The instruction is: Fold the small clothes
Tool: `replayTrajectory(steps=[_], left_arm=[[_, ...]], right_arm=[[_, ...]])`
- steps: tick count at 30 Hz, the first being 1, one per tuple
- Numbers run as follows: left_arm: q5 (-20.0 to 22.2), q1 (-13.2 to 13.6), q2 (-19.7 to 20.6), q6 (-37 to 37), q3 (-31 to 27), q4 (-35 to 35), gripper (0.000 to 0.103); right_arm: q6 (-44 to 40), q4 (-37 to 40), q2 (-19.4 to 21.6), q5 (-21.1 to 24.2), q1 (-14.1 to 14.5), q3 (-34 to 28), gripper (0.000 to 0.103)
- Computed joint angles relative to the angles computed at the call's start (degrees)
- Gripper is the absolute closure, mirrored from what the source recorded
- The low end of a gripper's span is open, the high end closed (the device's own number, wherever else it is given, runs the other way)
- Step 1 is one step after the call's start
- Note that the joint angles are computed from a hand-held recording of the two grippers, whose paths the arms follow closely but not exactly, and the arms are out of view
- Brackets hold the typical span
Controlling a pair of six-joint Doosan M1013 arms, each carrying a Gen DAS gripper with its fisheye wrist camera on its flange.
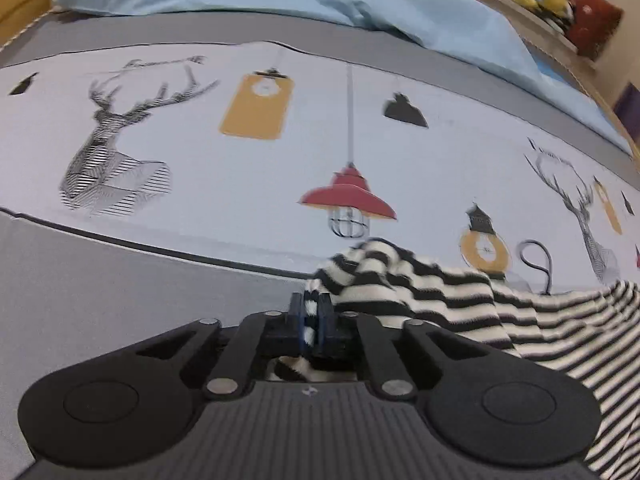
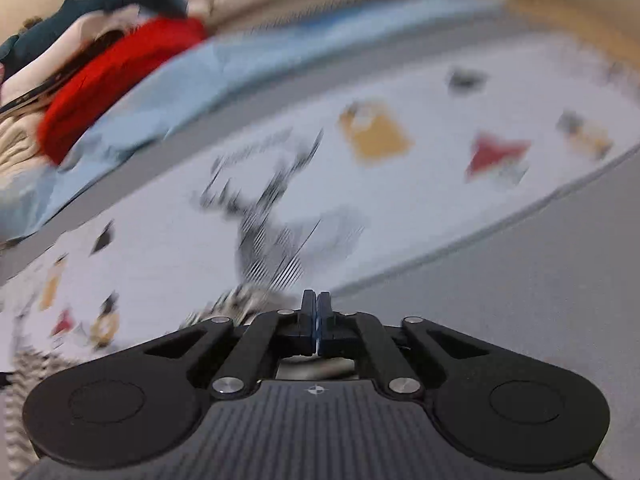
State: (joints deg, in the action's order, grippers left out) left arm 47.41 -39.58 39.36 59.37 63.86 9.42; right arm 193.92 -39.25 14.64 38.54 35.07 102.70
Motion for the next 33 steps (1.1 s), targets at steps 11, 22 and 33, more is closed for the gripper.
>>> replayTrajectory(steps=[11, 22, 33], left_arm=[[-3.1, 2.3, -0.8, 1.2, 1.1, -12.4, 0.057], [-4.3, 1.5, -0.1, 5.5, 1.1, -10.9, 0.095], [-4.0, 0.4, -0.3, 2.5, 0.3, -3.8, 0.088]], right_arm=[[2.6, -0.6, -0.1, -4.8, -0.7, 1.2, 0.059], [-13.2, 4.9, 2.3, -2.9, 0.0, -1.8, 0.103], [2.7, -8.2, 1.0, -2.1, 0.4, -0.6, 0.103]])
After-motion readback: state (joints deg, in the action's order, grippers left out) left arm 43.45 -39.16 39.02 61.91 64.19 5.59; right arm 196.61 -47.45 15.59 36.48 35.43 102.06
